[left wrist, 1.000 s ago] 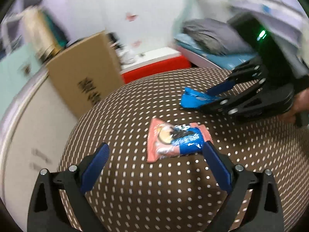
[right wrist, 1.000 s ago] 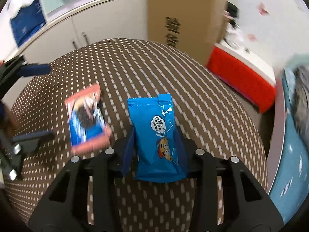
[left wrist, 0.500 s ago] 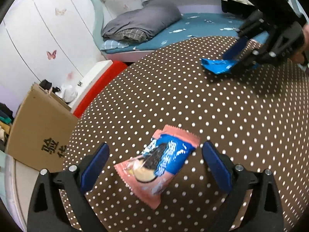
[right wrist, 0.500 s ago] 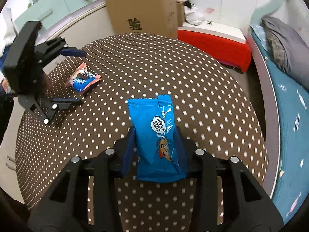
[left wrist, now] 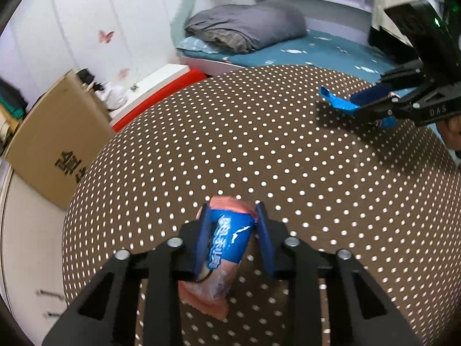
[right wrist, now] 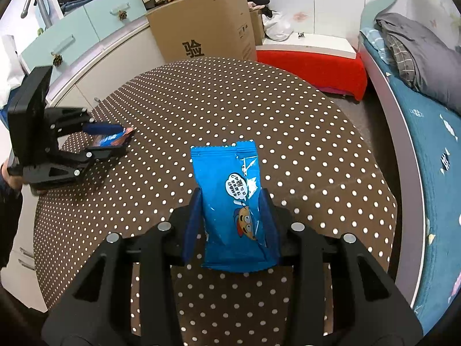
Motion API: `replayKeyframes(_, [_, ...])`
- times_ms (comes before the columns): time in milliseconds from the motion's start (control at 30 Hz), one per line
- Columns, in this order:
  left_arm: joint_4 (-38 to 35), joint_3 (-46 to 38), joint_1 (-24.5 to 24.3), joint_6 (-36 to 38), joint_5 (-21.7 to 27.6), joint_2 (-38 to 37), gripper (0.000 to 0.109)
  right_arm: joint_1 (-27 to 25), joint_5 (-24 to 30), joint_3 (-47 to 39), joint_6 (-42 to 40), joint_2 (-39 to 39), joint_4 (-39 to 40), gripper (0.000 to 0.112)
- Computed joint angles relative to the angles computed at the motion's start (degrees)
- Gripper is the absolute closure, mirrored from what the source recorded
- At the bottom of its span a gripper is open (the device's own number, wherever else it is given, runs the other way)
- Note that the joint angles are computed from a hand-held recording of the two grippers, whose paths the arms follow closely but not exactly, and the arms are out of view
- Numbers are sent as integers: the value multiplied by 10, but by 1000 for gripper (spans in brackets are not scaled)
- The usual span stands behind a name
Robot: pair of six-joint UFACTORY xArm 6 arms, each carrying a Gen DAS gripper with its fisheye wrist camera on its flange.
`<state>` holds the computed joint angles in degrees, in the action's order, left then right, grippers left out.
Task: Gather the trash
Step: 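Grasp the pink-blue wrapper with left tool while right tool grasps blue bag, then carry both wrappers to the bin and open both tools over it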
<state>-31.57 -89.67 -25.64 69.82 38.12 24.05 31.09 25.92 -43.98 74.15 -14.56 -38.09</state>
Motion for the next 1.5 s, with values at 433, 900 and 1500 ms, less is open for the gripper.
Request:
replayKeyframes(433, [-10,155,4,0,-76,-118,34,9,-1,45,33,-51,-21,74])
replayKeyframes(900, [25,144,-13,-75,-30,-112,84,7,10,80,54,-104,-44,84])
replayKeyframes(1500, [-72,149,-68,-150,-59,-138,86,85,197,-4,63,-24,-62,74])
